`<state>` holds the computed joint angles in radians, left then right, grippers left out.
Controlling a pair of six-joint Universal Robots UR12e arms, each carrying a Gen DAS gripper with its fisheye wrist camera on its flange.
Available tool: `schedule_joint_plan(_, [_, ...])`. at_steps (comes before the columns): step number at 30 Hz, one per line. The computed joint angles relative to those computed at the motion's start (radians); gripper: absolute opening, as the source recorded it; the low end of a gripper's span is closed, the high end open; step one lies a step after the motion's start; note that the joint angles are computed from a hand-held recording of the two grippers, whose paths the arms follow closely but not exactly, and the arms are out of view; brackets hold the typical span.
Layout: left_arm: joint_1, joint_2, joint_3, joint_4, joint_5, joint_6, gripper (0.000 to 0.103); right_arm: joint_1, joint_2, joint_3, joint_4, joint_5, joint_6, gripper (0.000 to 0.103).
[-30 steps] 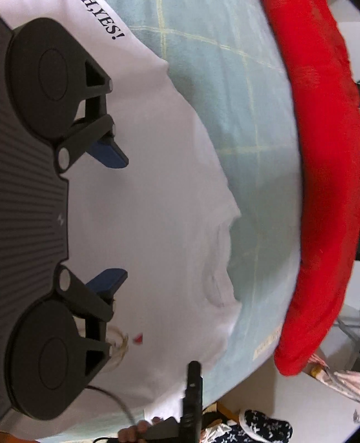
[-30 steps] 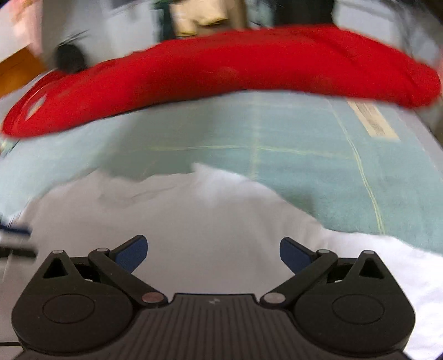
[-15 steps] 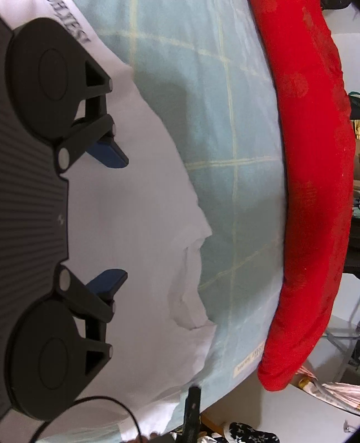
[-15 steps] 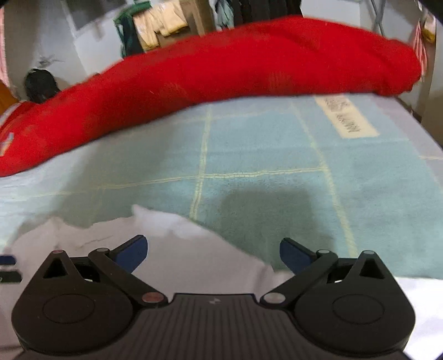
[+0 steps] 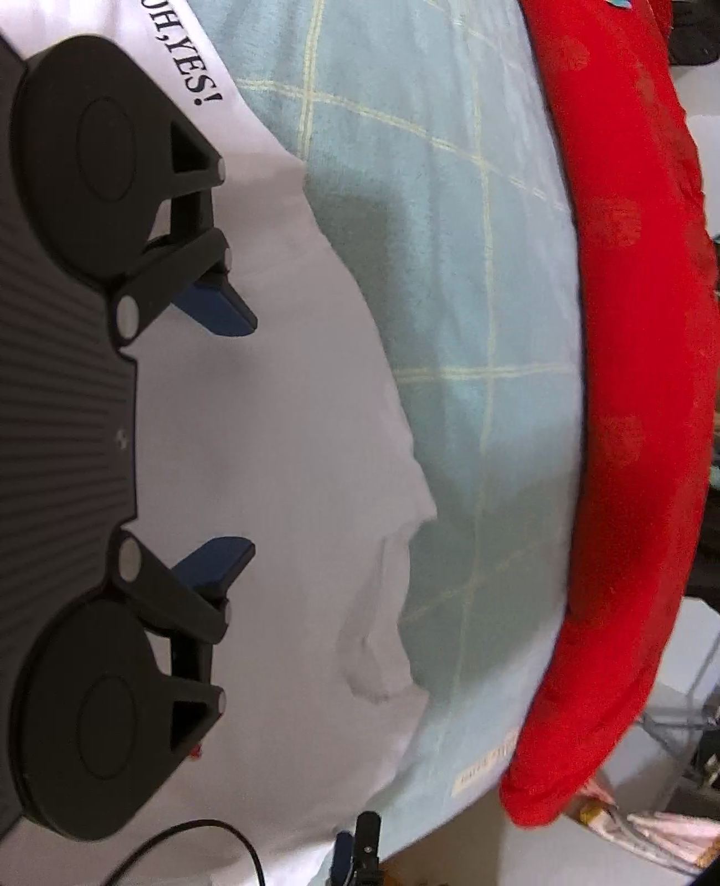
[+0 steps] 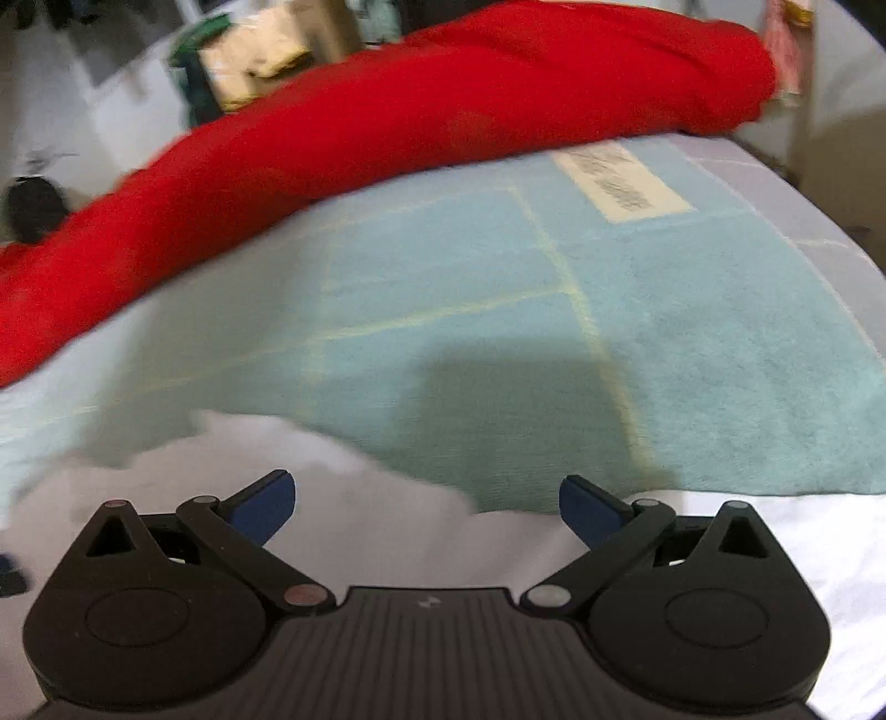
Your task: Fold clothes
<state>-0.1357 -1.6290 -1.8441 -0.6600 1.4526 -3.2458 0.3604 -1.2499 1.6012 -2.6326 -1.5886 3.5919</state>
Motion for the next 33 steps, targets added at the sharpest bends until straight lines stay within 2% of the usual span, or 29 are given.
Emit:
schedule_joint_plan(2, [-0.003,0.008,-0.002,-0.033,-0.006,0.017,0.080,0.004,-0.004,-0.003,0.007,0.049,-0.036,0.103])
schedule_joint_plan(7, [-0.010,0.008,-0.005,-0.074,0.007,0.046,0.080,0.001,0.021,-0.042,0.125,0.161,-0.101,0.103])
schedule_joint_plan(10, [-0.001,0.010,-0.003,-0.086,-0.014,0.051,0.080,-0.028,-0.003,-0.015,0.054,0.211,-0.174,0.103])
schedule_joint_plan(12, [0.004,0.010,0.001,-0.096,-0.028,0.042,0.080,-0.055,-0.011,-0.016,0.049,0.233,-0.230,0.103])
schedule_joint_plan(16, [0.003,0.013,0.015,-0.083,-0.052,0.032,0.078,-0.123,0.004,-0.059,0.185,0.321,-0.375,0.103])
schedule_joint_plan(20, [-0.004,-0.011,0.064,-0.092,-0.141,0.066,0.079,-0.187,0.031,-0.112,0.397,0.499,-0.507,0.103])
schedule_joint_plan(24, [-0.018,-0.067,0.135,-0.146,-0.254,0.119,0.079,-0.214,0.050,-0.144,0.555,0.620,-0.632,0.103])
schedule_joint_plan(28, [-0.051,-0.115,0.184,-0.161,-0.311,0.175,0.079,-0.228,0.076,-0.203,0.723,0.698,-0.774,0.103])
schedule_joint_plan(31, [-0.067,-0.148,0.215,-0.186,-0.386,0.213,0.080,-0.246,0.104,-0.243,0.842,0.801,-0.848,0.103])
schedule_joint_plan(33, [-0.079,-0.168,0.233,-0.199,-0.407,0.229,0.080,-0.255,0.122,-0.261,0.895,0.858,-0.867,0.103])
